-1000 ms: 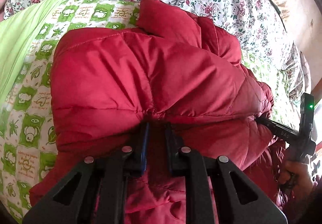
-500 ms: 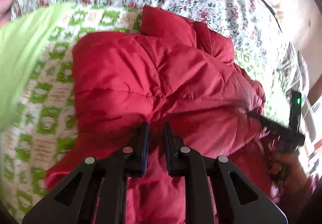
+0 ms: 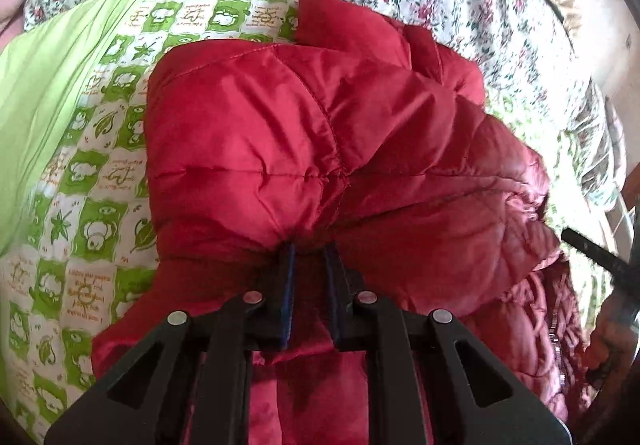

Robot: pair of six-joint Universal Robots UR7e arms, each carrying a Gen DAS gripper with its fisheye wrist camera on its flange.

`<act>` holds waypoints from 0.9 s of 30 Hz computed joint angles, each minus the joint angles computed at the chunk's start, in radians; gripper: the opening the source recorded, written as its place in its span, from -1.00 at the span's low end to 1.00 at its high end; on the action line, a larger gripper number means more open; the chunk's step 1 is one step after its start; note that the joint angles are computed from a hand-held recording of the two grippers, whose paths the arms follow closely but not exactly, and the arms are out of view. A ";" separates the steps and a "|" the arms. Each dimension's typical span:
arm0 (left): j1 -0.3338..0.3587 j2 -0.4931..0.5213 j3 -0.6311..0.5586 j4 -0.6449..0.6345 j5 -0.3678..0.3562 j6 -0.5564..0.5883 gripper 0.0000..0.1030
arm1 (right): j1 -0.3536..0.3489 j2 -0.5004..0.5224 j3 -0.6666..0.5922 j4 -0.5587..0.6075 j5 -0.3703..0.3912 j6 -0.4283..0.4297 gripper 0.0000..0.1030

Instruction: Fold large clothes

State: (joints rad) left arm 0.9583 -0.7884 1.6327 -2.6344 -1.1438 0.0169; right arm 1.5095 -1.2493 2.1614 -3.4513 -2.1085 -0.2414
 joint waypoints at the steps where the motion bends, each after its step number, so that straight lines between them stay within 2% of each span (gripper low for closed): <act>1: -0.001 -0.010 0.009 0.001 -0.003 -0.004 -0.76 | 0.007 -0.022 0.028 -0.005 0.005 0.003 -0.39; 6: -0.027 -0.094 0.091 0.006 0.004 -0.020 -0.76 | 0.019 -0.097 0.127 -0.013 0.024 0.023 -0.36; 8: -0.036 -0.135 0.136 0.000 -0.007 -0.023 -0.75 | 0.025 -0.125 0.168 -0.014 0.025 0.026 -0.26; 15: -0.057 -0.276 0.298 -0.009 -0.025 -0.071 -0.75 | 0.032 -0.196 0.297 -0.052 0.070 0.054 -0.24; 27: -0.086 -0.484 0.479 0.014 -0.027 -0.164 -0.75 | 0.041 -0.313 0.468 -0.103 0.050 0.104 -0.10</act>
